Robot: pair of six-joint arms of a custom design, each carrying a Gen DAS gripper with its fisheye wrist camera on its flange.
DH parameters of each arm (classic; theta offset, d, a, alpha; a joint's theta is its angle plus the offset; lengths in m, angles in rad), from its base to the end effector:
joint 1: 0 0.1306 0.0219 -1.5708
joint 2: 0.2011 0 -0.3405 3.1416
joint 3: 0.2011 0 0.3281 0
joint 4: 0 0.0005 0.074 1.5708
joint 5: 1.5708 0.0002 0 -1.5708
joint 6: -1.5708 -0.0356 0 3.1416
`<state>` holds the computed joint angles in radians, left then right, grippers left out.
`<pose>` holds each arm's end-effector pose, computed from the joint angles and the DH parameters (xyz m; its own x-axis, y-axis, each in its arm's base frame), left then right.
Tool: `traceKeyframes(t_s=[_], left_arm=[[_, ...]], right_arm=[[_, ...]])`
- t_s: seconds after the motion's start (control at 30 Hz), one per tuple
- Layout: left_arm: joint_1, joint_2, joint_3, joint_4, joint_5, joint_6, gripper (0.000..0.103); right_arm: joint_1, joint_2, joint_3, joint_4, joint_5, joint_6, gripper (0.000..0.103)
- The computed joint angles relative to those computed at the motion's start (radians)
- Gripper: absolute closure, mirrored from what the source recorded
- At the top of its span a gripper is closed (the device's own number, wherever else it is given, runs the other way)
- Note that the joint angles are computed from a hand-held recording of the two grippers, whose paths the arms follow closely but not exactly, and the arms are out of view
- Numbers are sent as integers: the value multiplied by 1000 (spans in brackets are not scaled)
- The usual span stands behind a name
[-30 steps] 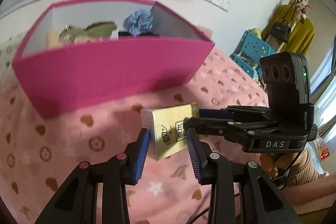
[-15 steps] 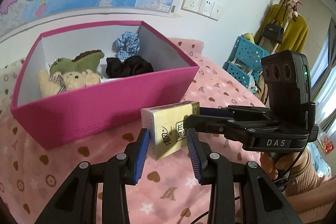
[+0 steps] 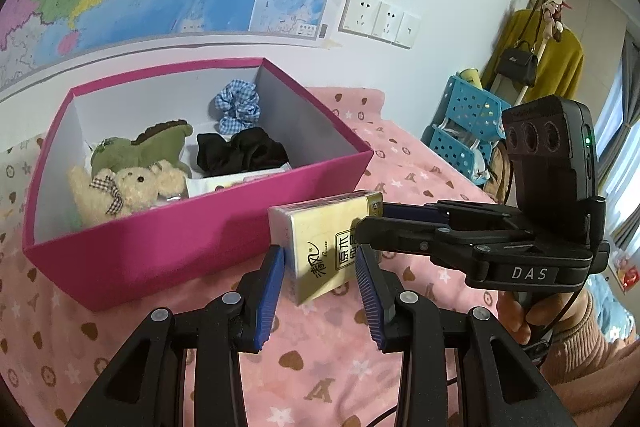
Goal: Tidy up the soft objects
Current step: 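Carry the yellow tissue pack with the right tool over the box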
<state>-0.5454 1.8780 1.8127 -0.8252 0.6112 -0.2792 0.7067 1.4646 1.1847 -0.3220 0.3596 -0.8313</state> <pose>0.4848 -0.3186 0.3263 -0.4367 0.5290 -0.7276 0.8882 0.3819 -0.2555 0.3567 0.2874 0.3180 -0.5763 0.4173 -0.7027 0.0572 0.8783 0.4747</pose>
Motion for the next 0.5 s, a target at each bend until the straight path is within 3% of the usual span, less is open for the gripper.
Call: traceKeyframes(t_s=[0.5], left_arm=[[2,22,53,5,13,26,67]], right_arm=[[-25,-1,23,3,5,44,68]])
